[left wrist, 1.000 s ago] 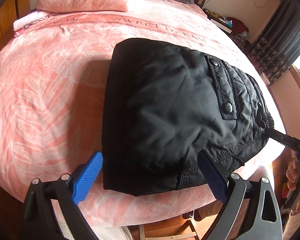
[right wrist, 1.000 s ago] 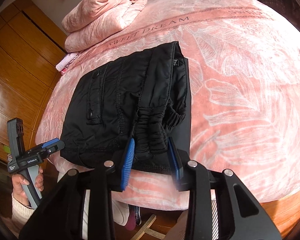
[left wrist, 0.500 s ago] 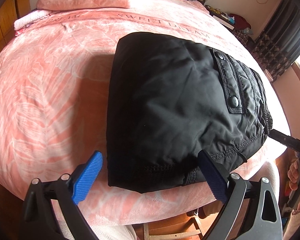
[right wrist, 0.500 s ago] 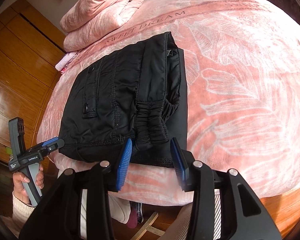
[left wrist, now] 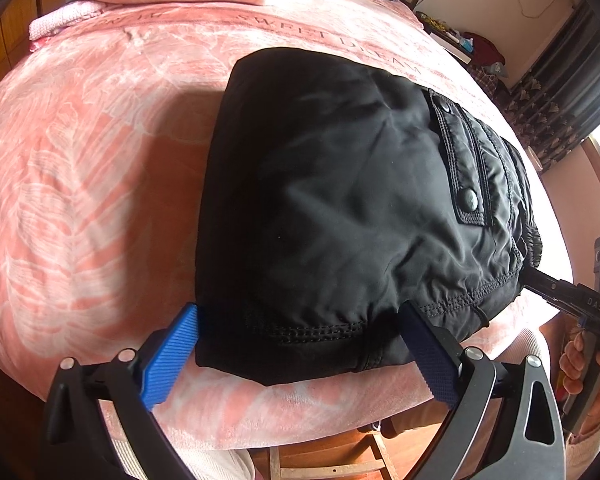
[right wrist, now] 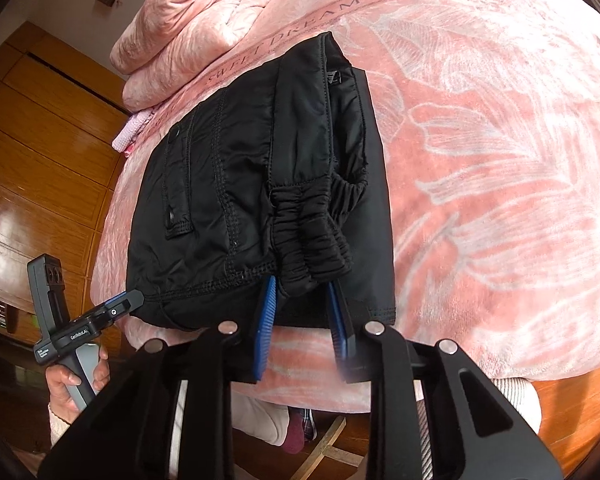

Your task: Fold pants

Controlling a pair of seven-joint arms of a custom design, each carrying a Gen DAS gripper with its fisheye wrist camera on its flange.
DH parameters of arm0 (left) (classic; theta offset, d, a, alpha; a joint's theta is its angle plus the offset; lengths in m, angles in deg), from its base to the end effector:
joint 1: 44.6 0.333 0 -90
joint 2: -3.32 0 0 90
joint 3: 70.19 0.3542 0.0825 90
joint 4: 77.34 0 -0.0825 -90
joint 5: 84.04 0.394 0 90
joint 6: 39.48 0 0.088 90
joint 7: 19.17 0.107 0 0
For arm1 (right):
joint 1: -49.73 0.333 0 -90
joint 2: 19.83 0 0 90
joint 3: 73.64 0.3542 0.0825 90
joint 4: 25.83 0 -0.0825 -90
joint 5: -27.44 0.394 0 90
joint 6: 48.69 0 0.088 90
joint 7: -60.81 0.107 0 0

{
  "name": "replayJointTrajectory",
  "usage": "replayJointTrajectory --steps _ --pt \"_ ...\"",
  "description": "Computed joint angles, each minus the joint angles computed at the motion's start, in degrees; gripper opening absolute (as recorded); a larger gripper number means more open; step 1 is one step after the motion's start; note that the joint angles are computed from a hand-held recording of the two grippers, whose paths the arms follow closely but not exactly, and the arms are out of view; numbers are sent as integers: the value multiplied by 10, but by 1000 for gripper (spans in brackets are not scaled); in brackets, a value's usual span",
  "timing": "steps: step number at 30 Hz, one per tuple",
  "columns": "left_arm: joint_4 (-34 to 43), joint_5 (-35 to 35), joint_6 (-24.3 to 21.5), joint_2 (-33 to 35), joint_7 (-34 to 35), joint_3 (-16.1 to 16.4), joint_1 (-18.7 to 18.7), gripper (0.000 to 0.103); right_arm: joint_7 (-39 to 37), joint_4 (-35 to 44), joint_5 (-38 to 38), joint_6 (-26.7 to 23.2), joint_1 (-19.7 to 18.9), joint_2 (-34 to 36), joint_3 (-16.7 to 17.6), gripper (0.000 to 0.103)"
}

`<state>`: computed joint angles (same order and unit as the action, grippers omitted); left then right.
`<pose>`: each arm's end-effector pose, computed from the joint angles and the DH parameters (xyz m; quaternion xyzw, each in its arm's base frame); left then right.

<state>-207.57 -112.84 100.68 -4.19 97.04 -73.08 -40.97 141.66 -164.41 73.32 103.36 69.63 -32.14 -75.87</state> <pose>0.5277 0.0056 0.4757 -0.6504 0.7223 -0.2332 0.0298 0.4754 0.1300 0.4650 -0.6092 0.7214 0.0628 0.3234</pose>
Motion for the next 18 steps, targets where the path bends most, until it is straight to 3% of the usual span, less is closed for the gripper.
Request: replayJointTrajectory --steps 6,10,18 --pt "5 10 12 14 -4 -3 -1 100 47 1 -75 1 -9 5 17 24" --pt "20 4 -11 14 6 3 3 99 60 -2 -88 9 -3 -9 14 38" --pt "36 13 -3 2 17 13 18 99 80 -20 -122 36 4 -52 -10 49"
